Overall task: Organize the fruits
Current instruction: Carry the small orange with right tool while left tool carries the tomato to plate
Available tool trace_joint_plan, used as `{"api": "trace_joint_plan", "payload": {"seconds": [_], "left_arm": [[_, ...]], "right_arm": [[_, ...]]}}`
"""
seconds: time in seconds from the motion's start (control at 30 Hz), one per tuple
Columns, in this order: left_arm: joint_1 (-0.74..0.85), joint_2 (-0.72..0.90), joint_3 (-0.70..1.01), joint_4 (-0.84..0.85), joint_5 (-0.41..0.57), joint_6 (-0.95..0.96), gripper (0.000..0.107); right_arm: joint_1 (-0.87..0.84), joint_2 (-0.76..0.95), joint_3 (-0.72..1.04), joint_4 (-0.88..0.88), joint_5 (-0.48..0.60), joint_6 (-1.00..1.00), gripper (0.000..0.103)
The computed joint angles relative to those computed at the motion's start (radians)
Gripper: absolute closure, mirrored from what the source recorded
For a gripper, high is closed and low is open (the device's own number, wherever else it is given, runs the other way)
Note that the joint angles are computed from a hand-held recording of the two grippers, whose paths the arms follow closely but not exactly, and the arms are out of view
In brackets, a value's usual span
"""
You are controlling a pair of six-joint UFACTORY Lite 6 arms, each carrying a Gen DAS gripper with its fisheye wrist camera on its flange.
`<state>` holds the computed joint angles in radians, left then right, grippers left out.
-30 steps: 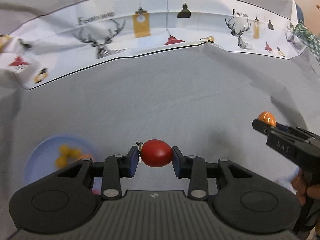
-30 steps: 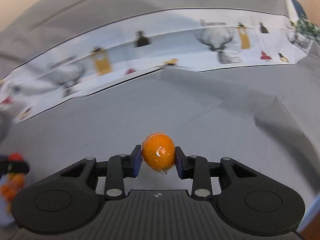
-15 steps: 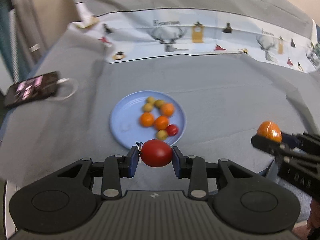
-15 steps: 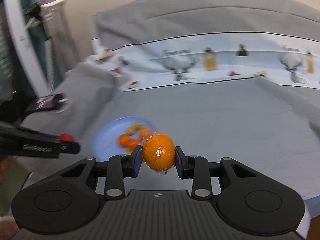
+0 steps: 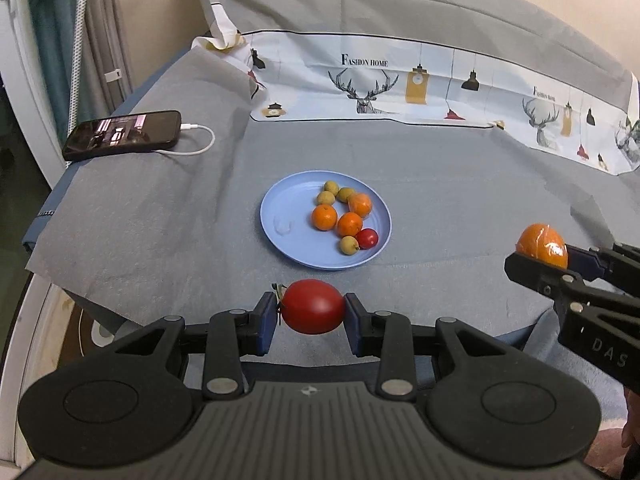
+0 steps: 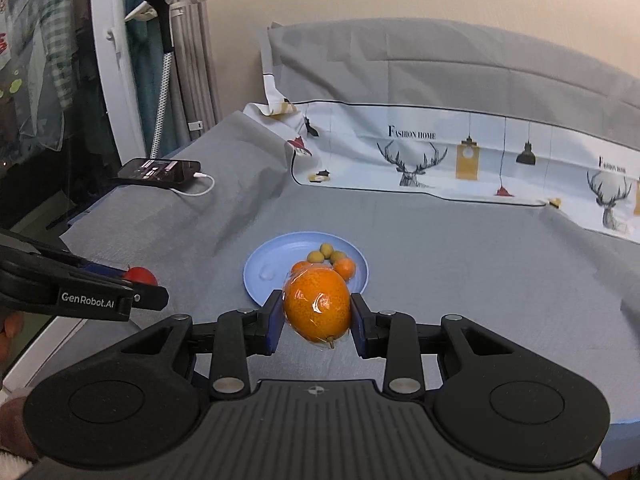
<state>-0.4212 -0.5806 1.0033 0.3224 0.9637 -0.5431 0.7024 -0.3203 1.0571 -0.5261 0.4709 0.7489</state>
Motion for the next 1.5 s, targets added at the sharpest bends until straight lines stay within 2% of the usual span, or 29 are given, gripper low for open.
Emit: {"api": "trace_joint_plan", "payload": {"seconds": [0.37,0.73,1.1,1.5], "left_arm": [[0.035,0.032,0.009,-0.018,-0.034,0.036,0.068],[0.143,0.206,0.083,-0.084,-0.132,0.147,0.068],[0.224,0.555,0.308,-0.118,-0.237,0.259,0.068],[0.289,1.025,0.705,-0.183,-0.256,0.376,0.068]], "right_arm": [[0.009,0.041,0.021,-0.015,0.007,0.013,0.067],[-0.065,0.167,0.084,0.125,-0.044,-0.155,0.067],[-0.197,0.462,0.293,0.411,-0.096,-0.436,0.067],[-0.267,0.913,0.744,0.621,-0.051,-0.667,0.067]]}}
